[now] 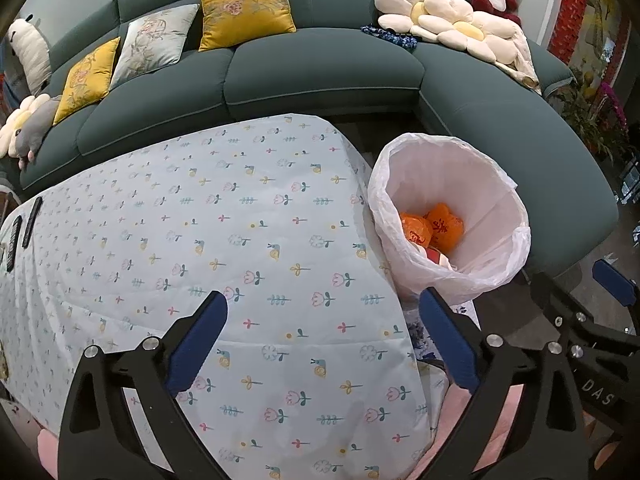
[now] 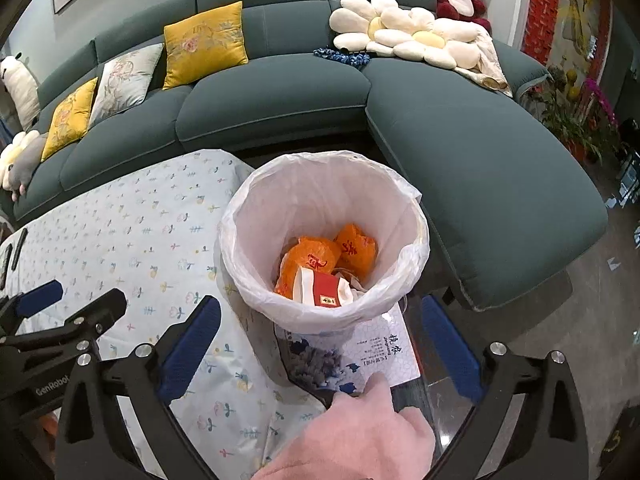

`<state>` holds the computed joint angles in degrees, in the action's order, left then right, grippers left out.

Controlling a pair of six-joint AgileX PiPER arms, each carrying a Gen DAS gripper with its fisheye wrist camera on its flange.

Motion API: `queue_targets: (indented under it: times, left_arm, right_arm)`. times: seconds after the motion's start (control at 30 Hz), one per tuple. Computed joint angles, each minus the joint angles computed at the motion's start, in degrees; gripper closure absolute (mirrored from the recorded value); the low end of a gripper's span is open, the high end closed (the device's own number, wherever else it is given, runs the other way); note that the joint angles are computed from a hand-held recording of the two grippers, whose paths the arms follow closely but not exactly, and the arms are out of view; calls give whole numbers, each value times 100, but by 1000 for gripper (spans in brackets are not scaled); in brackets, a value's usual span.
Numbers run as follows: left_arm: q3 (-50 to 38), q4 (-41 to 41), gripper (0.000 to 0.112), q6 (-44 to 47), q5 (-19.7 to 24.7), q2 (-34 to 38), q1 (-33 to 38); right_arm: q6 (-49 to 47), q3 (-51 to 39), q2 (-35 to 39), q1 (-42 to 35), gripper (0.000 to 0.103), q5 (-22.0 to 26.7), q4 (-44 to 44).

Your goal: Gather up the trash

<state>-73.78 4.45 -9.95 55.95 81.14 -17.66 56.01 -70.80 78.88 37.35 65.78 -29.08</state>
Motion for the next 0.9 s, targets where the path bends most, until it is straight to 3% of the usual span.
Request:
queue_targets:
  times: [0.9]
  left_arm:
    - [238, 569, 19, -627, -99, -78, -432]
  right_arm:
    - [108, 464, -203, 20, 7, -119, 7]
